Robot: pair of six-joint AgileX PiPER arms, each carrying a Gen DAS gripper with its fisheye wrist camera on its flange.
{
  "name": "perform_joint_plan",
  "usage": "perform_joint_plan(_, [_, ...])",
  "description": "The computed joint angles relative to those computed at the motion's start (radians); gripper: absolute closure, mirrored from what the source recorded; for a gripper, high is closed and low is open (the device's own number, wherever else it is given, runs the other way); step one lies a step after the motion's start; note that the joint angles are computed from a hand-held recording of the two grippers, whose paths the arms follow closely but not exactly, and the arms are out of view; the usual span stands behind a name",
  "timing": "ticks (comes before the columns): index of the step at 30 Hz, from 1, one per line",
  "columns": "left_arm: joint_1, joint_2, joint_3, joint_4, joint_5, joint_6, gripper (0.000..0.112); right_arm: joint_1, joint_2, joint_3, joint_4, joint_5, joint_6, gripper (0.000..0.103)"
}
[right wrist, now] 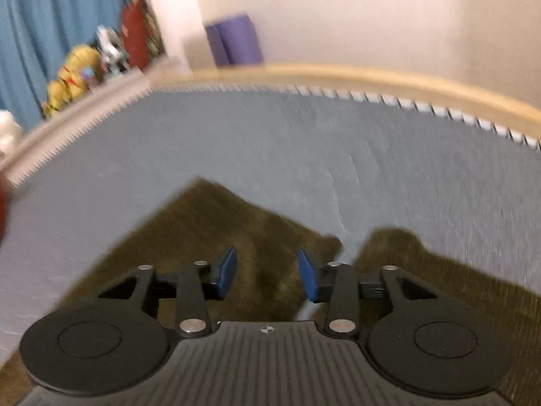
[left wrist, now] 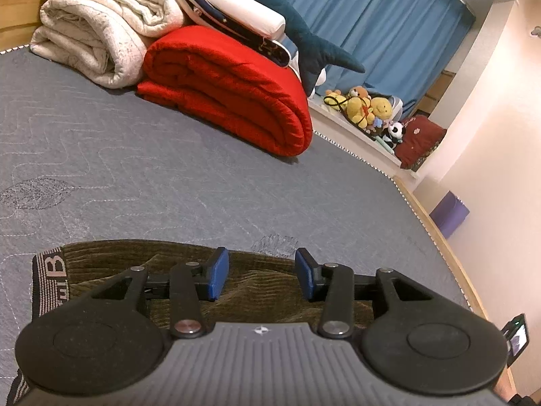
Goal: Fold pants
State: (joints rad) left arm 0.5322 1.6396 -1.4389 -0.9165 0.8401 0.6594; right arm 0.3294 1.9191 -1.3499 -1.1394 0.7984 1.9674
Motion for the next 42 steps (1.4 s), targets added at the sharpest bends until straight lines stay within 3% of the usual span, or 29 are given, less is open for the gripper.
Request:
perform_joint_plan(3, [0.009, 0.015, -0.024, 0.052, -0.001, -0.032, 0.064, 0.048, -0.031, 0.051, -0.133, -0.005, 0.125, 0.06])
perform_joint_plan(6, [0.038, 0.044, -0.075, 0.168, -0.017, -0.114, 0.07, 0.055, -0.05, 0.042, -0.172, -0.105, 0.102, 0.06])
perform_joint_plan(8, [0.082, 0.074, -0.111, 0.219, -0.029, -0.17, 0.082, 0.062, -0.066, 0.054, -0.212, -0.2, 0.096, 0.059])
perform_joint_plan(13, [0.177, 0.175, -0.204, 0.347, -0.035, -0.308, 0.082, 0.117, -0.146, 0.059, -0.234, -0.269, 0.003, 0.049])
perform_joint_plan(15, [0.202, 0.227, -0.243, 0.392, -0.014, -0.384, 0.073, 0.153, -0.193, 0.038, -0.161, -0.284, -0.121, 0.047])
perform_joint_plan(17, [0.224, 0.27, -0.276, 0.408, 0.016, -0.429, 0.054, 0.169, -0.2, 0.012, -0.145, -0.309, -0.196, 0.044])
perform_joint_plan(19, [0.234, 0.316, -0.31, 0.423, 0.051, -0.46, 0.047, 0.201, -0.211, -0.012, -0.114, -0.303, -0.281, 0.042])
perform_joint_plan(23, [0.223, 0.367, -0.337, 0.454, 0.064, -0.486, 0.04, 0.253, -0.225, -0.035, -0.072, -0.287, -0.383, 0.041])
perform_joint_plan(27, [0.215, 0.404, -0.341, 0.421, 0.083, -0.416, 0.04, 0.301, -0.24, -0.031, -0.047, -0.248, -0.407, 0.041])
perform_joint_plan(29, [0.195, 0.389, -0.286, 0.418, 0.034, -0.366, 0.04, 0.305, -0.235, -0.032, -0.043, -0.246, -0.409, 0.041])
perform_joint_plan(30, [0.191, 0.383, -0.266, 0.41, 0.01, -0.326, 0.042, 0.307, -0.229, -0.046, -0.031, -0.24, -0.421, 0.041])
perform_joint_plan(32, [0.2, 0.376, -0.251, 0.349, 0.025, -0.227, 0.075, 0.311, -0.228, -0.05, -0.027, -0.235, -0.421, 0.041])
perform_joint_plan(34, [0.209, 0.335, -0.219, 0.324, 0.005, -0.148, 0.09, 0.318, -0.225, -0.062, -0.023, -0.226, -0.425, 0.041])
perform_joint_plan(36, [0.227, 0.258, -0.145, 0.208, -0.118, -0.02, 0.094, 0.326, -0.217, -0.076, -0.026, -0.216, -0.43, 0.041])
perform_joint_plan(38, [0.227, 0.208, -0.12, 0.219, -0.199, -0.03, 0.094, 0.34, -0.211, -0.095, -0.023, -0.196, -0.441, 0.041])
perform_joint_plan(42, [0.211, 0.286, -0.255, 0.539, -0.043, -0.375, 0.092, 0.371, -0.206, -0.131, -0.007, -0.156, -0.461, 0.041])
